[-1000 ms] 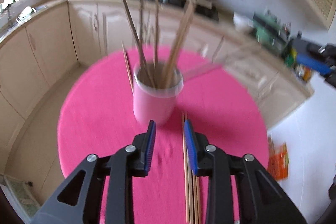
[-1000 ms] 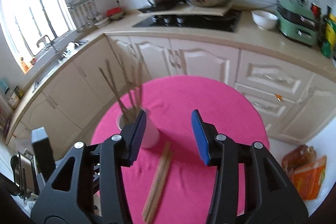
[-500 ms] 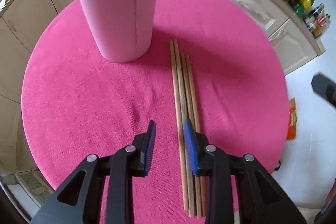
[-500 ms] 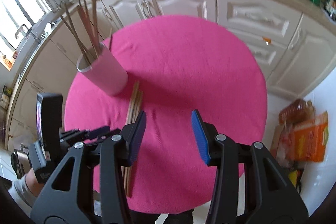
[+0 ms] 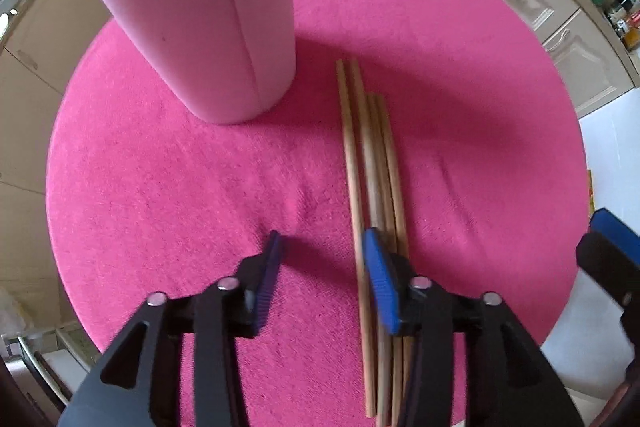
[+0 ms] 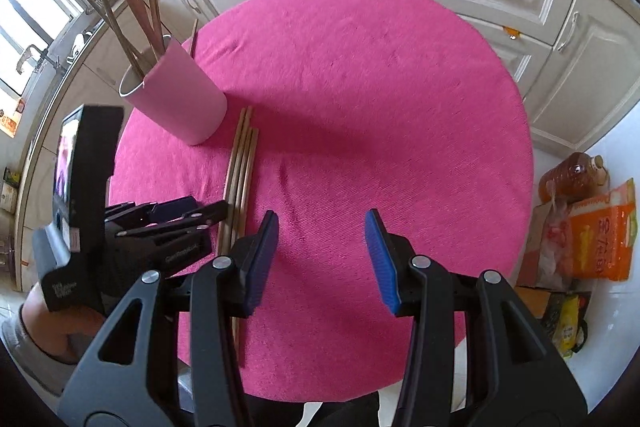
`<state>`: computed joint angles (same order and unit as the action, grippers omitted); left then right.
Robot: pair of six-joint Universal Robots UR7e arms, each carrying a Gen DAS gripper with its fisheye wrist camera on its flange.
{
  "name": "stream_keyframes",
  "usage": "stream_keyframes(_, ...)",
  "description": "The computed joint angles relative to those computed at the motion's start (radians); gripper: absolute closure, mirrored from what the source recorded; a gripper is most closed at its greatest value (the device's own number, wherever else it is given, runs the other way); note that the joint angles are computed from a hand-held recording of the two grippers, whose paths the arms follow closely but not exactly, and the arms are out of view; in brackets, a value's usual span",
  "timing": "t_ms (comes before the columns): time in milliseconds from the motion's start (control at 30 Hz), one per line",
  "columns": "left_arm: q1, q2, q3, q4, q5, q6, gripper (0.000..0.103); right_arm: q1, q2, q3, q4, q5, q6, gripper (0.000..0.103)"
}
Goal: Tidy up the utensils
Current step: 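Move the open left gripper back down over the remaining chopsticks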
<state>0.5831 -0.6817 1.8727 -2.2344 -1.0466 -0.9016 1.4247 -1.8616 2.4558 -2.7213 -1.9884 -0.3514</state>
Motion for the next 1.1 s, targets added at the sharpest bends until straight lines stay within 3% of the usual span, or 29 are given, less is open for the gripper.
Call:
stream_keyframes(100,-0.009,0.032,-0.049,0.084,0.021,0.038,0.058,0.001,0.010,-0.001,0.008,0.002,0.014,0.059)
stream_keyframes(200,-0.008,0.033,-0.047,0.065,0.020,0.054,0.062,0.010,0.030,-0.004,0.008,-0.005,0.020,0.059)
stream_keyframes(267,-0.006,0.011,-0.023,0.051,0.013,0.062,0.074,0.013,0.044,-0.007,0.011,-0.007,0.023,0.059)
stream_keyframes(367,-0.002,-0.035,0.024,0.041,-0.007,0.064,0.081,0.025,0.082,-0.010,0.005,-0.015,0.030,0.059)
stream_keyframes(533,0.006,-0.088,0.074,0.033,-0.035,0.047,0.082,0.045,0.157,-0.023,0.000,-0.019,0.040,0.060)
stream_keyframes(600,0.011,-0.105,0.090,0.022,-0.043,0.046,0.082,0.056,0.195,-0.031,-0.001,-0.030,0.040,0.069)
stream_keyframes(800,0.035,-0.178,0.142,-0.006,-0.073,0.056,0.082,0.081,0.275,-0.053,0.004,-0.065,0.057,0.078)
stream_keyframes(933,0.044,-0.179,0.135,-0.002,-0.072,0.079,0.082,0.093,0.317,-0.065,0.000,-0.101,0.074,0.084)
stream_keyframes(1100,0.049,-0.152,0.141,-0.048,-0.078,0.094,0.082,0.106,0.353,-0.080,-0.001,-0.125,0.087,0.084)
